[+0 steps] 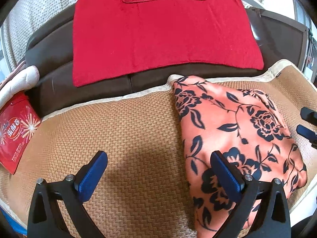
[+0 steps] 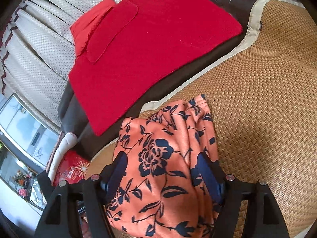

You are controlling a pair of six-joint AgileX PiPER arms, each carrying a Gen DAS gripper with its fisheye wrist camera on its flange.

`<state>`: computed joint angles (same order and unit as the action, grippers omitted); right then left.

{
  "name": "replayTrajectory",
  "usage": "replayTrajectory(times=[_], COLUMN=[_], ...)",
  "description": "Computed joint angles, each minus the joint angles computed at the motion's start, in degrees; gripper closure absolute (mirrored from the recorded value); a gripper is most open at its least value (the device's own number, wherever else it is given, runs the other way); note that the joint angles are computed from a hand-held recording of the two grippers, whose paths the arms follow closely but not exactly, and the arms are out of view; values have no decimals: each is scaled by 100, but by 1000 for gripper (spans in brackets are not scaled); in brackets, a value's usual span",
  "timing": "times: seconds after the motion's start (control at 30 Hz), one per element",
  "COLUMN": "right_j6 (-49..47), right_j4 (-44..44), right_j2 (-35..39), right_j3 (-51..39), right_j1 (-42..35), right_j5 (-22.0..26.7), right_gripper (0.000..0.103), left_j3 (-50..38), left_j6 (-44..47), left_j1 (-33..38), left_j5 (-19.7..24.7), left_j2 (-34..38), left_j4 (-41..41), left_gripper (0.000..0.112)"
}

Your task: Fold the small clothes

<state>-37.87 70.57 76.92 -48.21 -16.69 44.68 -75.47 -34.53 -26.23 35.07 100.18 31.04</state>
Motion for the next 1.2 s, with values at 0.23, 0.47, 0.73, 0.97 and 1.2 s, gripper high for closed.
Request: replayTrajectory(times=[0.23,0.47,0.73,0.97,1.2], right_j6=[-127,-240,-390,-465,-351], right_j4=[-49,-50,119,231,235], right_j2=[168,329,610,903,1097], right_j3=[52,51,61,-27,-141], right_j1=[-308,-507,-465,-342,-6], right_j5=[168,293,304,247,8], right_gripper=[27,27,27,27,27], left_j3=[-138,-277,-442,-620,-918], left_j6=[241,433,1340,3177,4869], left_j1=[-130,-187,19,522,1093], left_j5=[26,31,-5,156,873], left_j2=[82,195,509,802,1298], left_j4=[-346,-696,-1719,-4015,-6210], left_gripper=[9,9,9,9,9])
